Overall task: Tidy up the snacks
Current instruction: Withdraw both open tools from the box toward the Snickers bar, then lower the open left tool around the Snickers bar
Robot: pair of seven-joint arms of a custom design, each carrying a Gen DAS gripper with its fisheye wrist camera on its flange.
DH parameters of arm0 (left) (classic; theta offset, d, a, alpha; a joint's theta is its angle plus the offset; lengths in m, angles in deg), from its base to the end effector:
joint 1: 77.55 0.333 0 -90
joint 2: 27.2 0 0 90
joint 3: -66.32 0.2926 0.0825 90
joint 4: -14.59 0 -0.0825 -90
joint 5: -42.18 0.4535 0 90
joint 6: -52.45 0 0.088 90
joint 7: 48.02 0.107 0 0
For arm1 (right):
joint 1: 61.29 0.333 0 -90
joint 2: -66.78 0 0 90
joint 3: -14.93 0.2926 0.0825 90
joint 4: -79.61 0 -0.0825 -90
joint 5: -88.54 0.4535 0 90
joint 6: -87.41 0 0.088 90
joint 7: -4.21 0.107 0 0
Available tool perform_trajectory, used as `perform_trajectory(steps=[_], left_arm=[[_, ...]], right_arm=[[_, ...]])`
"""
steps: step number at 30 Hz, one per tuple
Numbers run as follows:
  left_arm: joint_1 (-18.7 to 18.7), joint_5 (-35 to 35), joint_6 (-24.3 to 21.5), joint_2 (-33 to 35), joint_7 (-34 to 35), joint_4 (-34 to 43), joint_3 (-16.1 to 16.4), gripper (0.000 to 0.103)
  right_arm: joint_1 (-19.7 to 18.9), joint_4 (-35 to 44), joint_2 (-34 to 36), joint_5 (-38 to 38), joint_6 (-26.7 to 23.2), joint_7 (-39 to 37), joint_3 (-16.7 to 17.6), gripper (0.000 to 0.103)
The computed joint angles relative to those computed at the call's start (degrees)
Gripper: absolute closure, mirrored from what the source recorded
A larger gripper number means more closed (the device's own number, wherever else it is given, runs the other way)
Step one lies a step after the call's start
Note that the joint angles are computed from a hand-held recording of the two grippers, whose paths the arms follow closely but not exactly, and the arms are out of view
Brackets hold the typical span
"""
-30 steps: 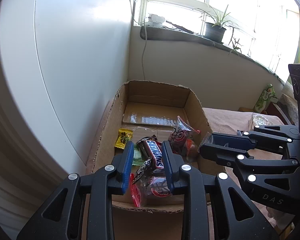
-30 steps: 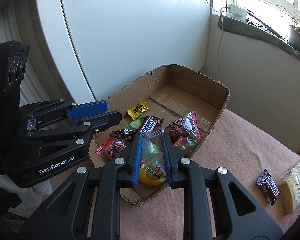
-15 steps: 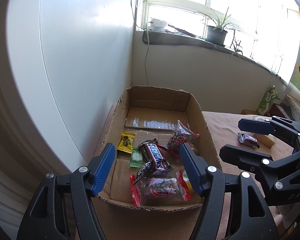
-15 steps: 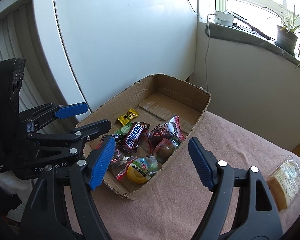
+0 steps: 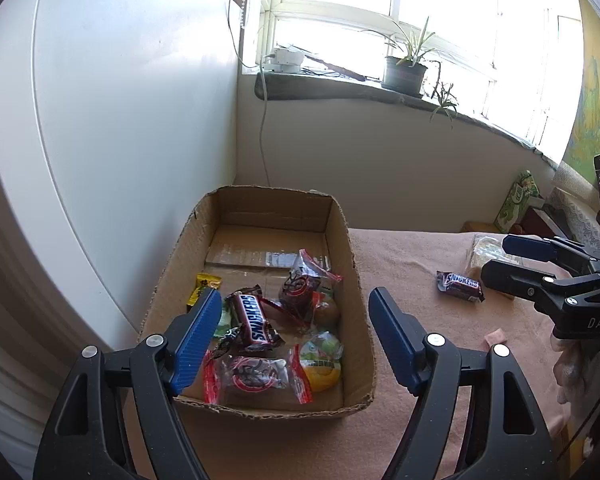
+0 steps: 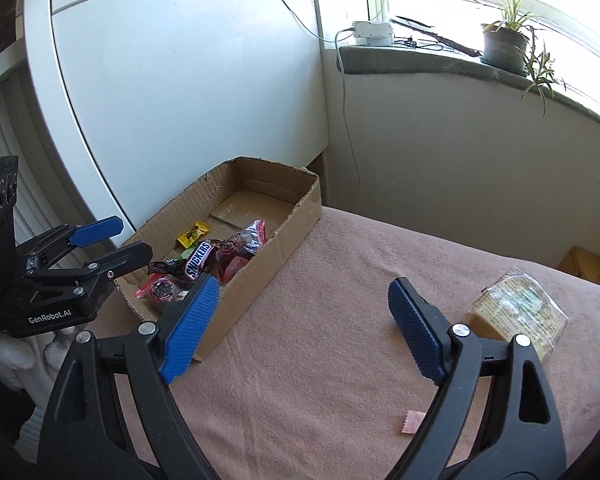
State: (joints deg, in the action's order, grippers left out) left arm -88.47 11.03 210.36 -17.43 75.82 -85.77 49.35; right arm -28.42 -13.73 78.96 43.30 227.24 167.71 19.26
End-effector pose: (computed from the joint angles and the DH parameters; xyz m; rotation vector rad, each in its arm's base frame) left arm 0.6521 -0.3071 0.5204 -1.1660 2.3022 -1.2096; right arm 0.5883 0.4396 0.5219 -1.5252 1.8259 -0.6881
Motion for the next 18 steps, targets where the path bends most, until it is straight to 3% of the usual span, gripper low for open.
perform_trajectory(steps=[3,7,18], left_arm=[[-0.1,-1.8,-0.3,-0.6,1.1,-0.5,-0.7,0.027],[-1.1,-2.9,-0.8,-1.4,2.2,-1.1,-1.1,0.027],[-3.8,-4.2,-2.8,-1.4,3.6,-1.2,-1.6,0.027]], right_arm=[[-0.6,-5.7,-5.0,-1.2,-0.3,3.5,0.0,0.013],[-3.1,-13.3,-11.9,-3.4,-1.7,8.6,1.7,0.003],[-11.4,-28.5,-26.0,-2.7,-2.5,15.9,7.5,0.003]])
